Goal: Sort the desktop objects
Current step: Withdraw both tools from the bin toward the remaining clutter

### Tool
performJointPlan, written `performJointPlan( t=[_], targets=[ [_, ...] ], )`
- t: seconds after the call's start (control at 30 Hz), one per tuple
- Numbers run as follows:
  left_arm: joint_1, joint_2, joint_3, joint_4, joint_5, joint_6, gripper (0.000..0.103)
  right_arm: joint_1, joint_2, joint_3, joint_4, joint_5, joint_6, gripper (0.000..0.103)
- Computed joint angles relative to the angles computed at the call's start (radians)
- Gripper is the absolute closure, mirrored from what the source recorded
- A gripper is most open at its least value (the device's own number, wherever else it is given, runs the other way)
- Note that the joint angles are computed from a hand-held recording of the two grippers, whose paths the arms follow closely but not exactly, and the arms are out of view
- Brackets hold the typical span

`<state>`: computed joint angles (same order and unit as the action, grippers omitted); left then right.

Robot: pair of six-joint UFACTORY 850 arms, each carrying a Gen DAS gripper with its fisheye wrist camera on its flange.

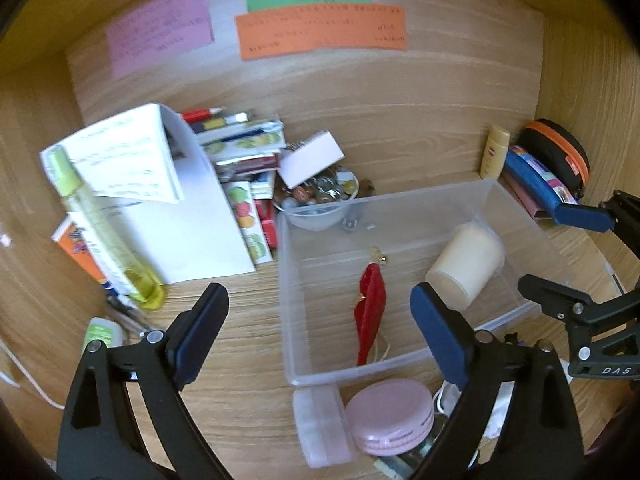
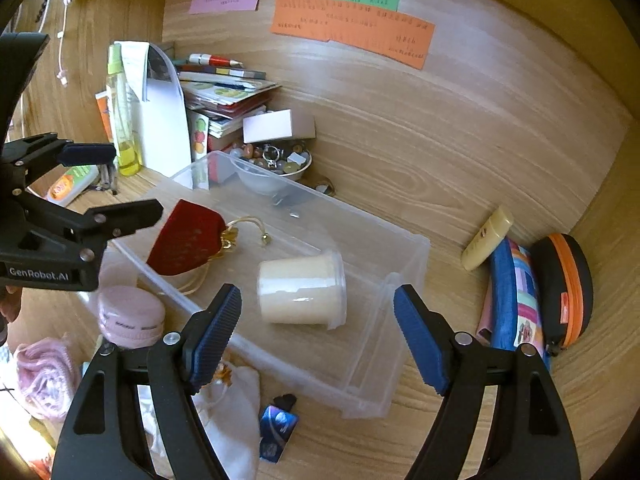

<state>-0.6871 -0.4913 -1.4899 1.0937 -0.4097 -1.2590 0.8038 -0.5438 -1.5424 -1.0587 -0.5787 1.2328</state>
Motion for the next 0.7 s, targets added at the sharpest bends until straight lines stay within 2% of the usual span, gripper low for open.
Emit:
performJointPlan(
  t=[0.37, 0.7],
  targets=[
    [-0.052, 0.116, 0.149, 0.336, -0.082, -0.336, 0.003, 0.035, 0.073, 0.097, -0.118, 0.029, 0.157, 0.019],
    [-0.062, 0.188, 0.243, 0.406, -0.096, -0.465, 0.002, 0.061, 0.121, 0.168, -0.184, 0.042, 0.264, 0.018]
  ],
)
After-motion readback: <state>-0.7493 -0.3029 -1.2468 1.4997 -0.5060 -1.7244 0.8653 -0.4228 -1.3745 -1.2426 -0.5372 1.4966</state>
